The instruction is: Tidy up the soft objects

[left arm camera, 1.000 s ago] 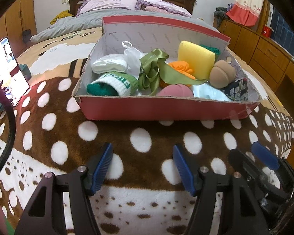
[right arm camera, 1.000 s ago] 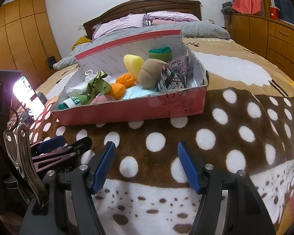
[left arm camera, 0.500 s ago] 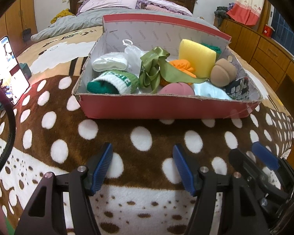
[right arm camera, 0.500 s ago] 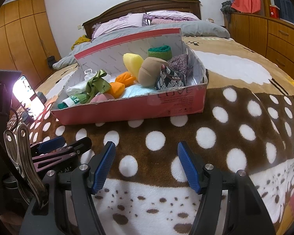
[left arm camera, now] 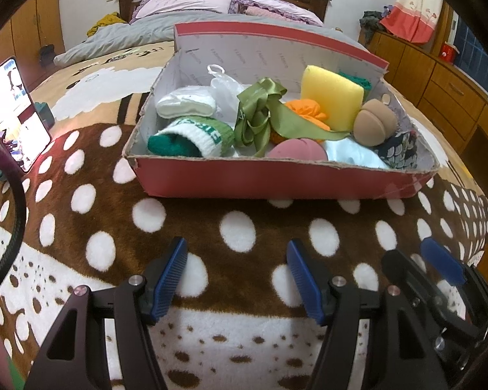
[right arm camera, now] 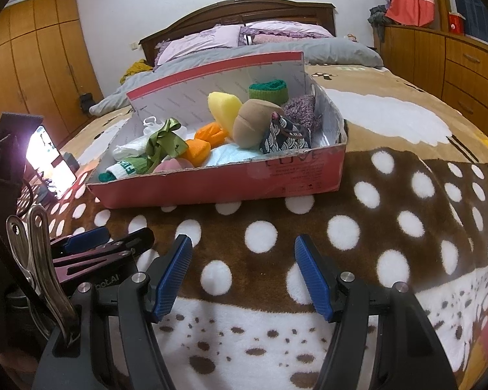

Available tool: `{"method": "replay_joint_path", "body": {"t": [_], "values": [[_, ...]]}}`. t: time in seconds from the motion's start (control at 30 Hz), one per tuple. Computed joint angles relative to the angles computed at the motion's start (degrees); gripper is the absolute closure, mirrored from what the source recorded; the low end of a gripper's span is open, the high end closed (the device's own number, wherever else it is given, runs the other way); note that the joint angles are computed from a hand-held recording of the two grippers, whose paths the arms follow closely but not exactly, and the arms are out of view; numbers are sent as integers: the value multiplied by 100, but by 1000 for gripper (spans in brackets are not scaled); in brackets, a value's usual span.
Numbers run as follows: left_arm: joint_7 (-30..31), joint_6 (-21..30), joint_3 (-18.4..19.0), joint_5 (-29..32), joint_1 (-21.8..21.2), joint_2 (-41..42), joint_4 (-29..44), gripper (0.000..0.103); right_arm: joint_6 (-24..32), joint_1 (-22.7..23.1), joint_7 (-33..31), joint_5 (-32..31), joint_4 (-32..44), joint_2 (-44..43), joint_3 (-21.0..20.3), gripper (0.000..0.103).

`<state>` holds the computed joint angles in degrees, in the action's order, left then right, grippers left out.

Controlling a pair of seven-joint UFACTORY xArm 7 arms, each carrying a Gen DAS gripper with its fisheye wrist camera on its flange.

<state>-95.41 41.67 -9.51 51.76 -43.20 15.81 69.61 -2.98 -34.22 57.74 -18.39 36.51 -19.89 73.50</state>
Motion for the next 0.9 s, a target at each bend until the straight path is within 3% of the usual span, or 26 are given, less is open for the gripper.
{"method": "replay_joint_path", "body": {"t": [0.9], "values": [[78,50,-22,-63,8,-24,30,36,42,194,74,-65,-16,19,-186,36]]}}
